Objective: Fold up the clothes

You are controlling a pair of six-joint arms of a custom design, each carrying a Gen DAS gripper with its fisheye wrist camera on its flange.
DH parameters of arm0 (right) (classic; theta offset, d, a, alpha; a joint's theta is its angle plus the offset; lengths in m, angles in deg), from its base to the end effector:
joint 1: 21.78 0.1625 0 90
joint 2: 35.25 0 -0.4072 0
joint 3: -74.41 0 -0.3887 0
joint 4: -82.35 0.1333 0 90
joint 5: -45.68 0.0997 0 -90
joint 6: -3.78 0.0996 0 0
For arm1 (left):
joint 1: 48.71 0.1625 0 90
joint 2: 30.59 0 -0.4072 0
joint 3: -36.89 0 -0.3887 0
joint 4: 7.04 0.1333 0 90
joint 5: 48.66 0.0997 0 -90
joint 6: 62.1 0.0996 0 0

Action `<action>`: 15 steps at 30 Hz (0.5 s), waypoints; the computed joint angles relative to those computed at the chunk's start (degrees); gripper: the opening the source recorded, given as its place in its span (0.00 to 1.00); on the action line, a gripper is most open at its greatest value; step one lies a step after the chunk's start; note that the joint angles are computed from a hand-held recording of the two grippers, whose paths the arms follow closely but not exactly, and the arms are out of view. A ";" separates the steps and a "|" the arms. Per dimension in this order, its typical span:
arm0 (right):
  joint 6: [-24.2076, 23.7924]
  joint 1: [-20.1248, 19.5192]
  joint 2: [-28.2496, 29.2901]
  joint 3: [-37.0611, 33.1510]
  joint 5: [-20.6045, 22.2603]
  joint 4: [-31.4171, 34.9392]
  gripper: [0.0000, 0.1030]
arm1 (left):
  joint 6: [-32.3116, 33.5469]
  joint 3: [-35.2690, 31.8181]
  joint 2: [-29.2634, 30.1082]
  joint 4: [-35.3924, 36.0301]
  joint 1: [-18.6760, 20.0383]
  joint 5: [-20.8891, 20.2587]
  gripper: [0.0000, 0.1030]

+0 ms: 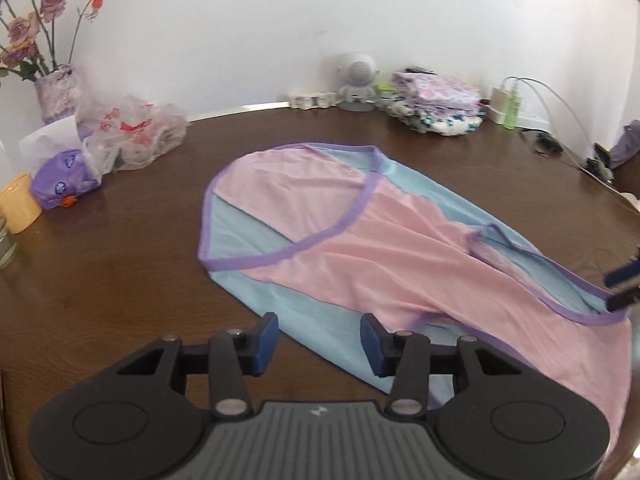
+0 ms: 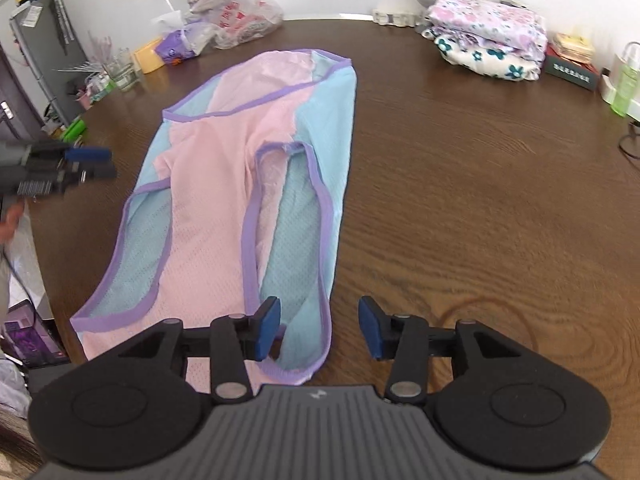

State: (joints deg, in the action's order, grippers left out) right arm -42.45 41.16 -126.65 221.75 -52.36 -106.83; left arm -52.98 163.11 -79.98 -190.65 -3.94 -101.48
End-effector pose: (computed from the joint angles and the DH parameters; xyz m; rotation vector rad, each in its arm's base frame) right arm -0.0520 -0.3642 0.2440 0.3472 -2.4737 0.6893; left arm -0.1988 -0.4698 0.0460 1.0495 2.3207 -0.6219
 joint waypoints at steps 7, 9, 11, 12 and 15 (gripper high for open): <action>5.15 4.61 2.50 -0.25 -8.49 -1.64 0.43 | 3.10 -17.14 5.96 13.63 7.22 1.71 0.27; 6.50 5.80 3.73 -0.81 -10.58 -2.01 0.43 | 3.47 -21.28 7.88 16.28 8.57 1.50 0.24; 8.01 6.76 4.85 -1.32 -12.26 -2.21 0.43 | 3.52 -24.62 9.69 18.62 9.50 1.50 0.21; 8.60 6.99 5.17 -1.46 -12.70 -2.17 0.43 | 3.45 -26.06 10.57 19.72 9.85 1.74 0.17; 9.53 7.47 6.09 -1.71 -13.88 -2.44 0.42 | 3.95 -28.33 12.14 21.71 10.47 2.47 0.13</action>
State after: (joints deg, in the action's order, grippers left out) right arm -32.92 48.63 -120.57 220.04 -66.24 -109.27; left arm -49.03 134.78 -67.84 -168.94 6.52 -99.00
